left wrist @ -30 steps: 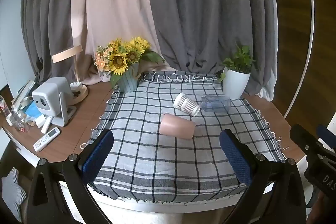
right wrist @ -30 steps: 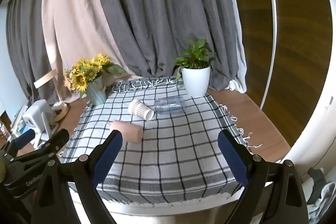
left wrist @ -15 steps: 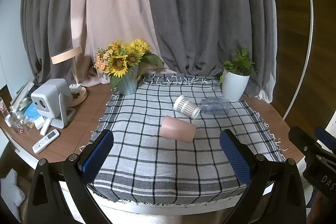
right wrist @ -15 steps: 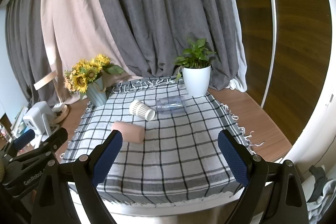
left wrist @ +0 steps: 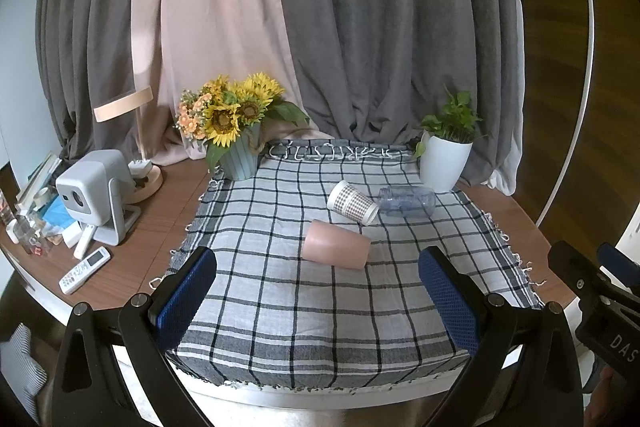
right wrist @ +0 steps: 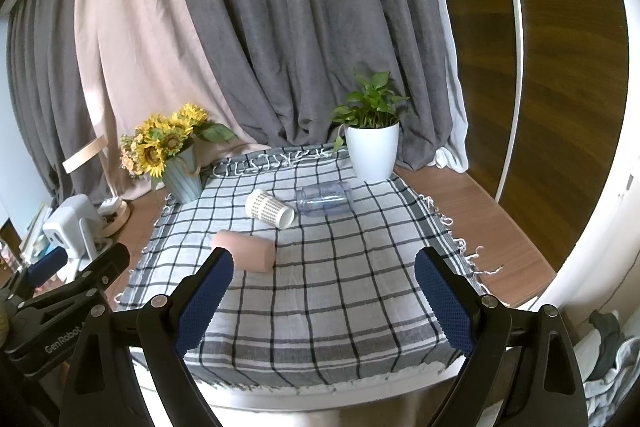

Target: Flip cup upside down

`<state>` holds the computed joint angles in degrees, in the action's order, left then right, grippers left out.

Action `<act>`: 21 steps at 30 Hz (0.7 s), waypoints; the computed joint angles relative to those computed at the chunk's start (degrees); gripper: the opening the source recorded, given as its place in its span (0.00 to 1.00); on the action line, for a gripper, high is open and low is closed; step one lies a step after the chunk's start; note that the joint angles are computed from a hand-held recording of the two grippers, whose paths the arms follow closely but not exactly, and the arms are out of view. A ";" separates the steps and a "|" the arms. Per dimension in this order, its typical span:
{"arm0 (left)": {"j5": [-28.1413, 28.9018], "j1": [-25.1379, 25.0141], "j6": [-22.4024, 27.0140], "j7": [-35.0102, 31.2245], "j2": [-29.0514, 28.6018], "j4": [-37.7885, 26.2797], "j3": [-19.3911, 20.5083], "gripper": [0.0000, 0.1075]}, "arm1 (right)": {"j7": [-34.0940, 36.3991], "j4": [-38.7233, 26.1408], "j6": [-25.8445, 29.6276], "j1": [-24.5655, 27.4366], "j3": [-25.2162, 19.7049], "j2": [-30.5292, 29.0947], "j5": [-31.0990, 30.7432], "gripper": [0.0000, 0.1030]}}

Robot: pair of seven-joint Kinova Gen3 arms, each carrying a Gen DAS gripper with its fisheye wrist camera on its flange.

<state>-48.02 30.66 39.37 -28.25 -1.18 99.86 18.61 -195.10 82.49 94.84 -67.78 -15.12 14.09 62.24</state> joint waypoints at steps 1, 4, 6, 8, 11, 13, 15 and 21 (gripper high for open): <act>0.26 -0.11 -0.20 -0.24 -0.08 0.07 -0.15 0.96 | -0.18 0.07 -0.02 -0.05 -0.01 0.02 0.08 0.90; -0.04 -0.12 -0.12 0.06 -0.07 0.15 -0.03 0.96 | -0.19 0.03 -0.07 -0.04 0.00 0.00 0.04 0.90; -0.23 -0.05 0.08 0.31 0.06 -0.02 0.10 0.96 | -0.09 -0.13 0.07 -0.08 0.02 0.09 0.01 0.90; -0.20 0.10 0.19 0.40 0.03 -0.08 0.17 0.96 | -0.20 -0.13 0.06 -0.10 0.03 0.10 0.03 0.90; -0.13 0.08 0.07 0.21 -0.02 0.00 -0.01 0.96 | -0.18 -0.14 0.06 -0.13 0.04 0.11 0.05 0.90; 0.14 0.01 0.02 -0.08 -0.08 -0.01 -0.07 0.96 | -0.17 -0.11 0.00 -0.12 0.05 0.05 0.01 0.90; -0.10 0.09 0.18 0.39 -0.05 -0.05 0.09 0.96 | -0.20 -0.22 0.16 -0.17 0.05 0.15 0.04 0.90; 0.19 -0.15 -0.20 -0.03 -0.14 0.08 -0.05 0.96 | -0.26 -0.25 0.12 -0.19 0.07 0.14 0.05 0.90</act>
